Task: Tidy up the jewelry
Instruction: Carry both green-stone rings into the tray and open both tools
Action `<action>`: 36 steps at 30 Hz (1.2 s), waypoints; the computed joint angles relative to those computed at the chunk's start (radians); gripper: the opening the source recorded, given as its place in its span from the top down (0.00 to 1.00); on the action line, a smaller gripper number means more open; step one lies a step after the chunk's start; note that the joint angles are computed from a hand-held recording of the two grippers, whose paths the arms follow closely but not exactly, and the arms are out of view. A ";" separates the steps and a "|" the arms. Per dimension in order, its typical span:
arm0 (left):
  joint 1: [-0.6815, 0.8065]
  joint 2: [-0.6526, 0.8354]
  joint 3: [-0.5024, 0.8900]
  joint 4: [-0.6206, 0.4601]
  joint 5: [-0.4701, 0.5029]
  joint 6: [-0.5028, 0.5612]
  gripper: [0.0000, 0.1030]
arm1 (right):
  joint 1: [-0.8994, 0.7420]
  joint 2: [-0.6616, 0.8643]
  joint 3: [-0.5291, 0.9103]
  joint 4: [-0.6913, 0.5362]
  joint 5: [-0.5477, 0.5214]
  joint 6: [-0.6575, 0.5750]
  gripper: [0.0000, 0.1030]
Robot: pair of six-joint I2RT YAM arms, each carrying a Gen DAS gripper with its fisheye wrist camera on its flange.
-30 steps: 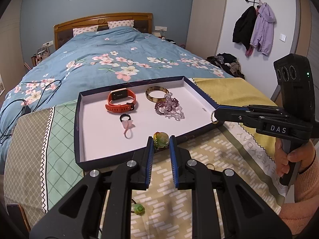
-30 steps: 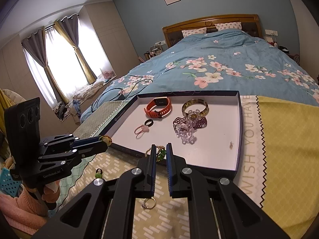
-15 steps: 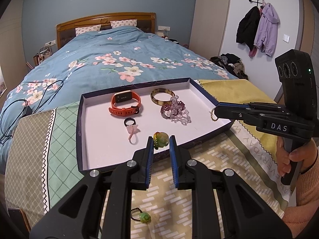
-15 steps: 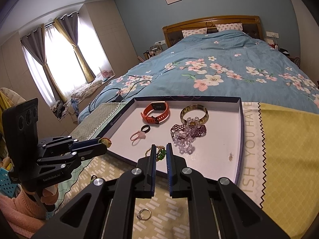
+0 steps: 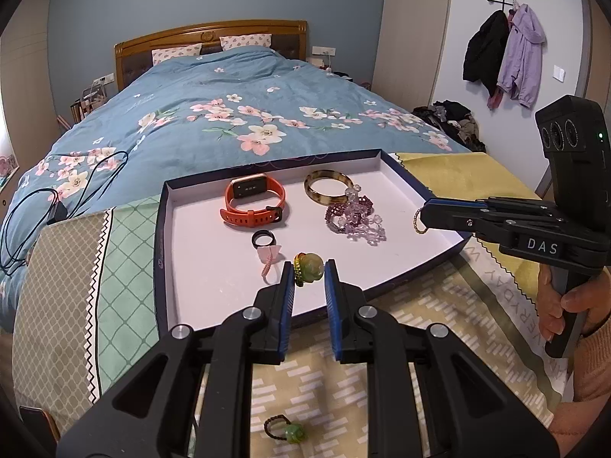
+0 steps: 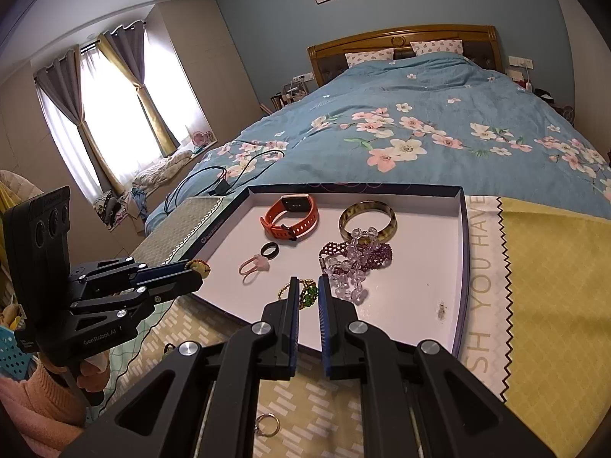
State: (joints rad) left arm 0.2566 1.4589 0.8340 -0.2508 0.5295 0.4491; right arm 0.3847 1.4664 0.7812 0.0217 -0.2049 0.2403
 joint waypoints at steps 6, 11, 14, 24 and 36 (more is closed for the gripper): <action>-0.014 0.026 0.013 0.014 -0.020 -0.012 0.84 | -0.005 0.032 0.018 0.001 0.002 0.001 0.92; -0.023 0.040 0.021 0.021 -0.031 -0.019 0.84 | -0.010 0.053 0.031 0.002 0.001 0.000 0.92; -0.027 0.047 0.022 0.025 -0.037 -0.023 0.84 | -0.010 0.072 0.046 -0.001 0.002 -0.003 0.92; -0.049 0.093 0.044 0.041 -0.073 -0.035 0.84 | -0.010 0.107 0.073 -0.011 0.012 -0.006 0.92; -0.072 0.158 0.082 0.048 -0.113 -0.049 0.84 | -0.003 0.186 0.134 -0.039 0.040 -0.019 0.92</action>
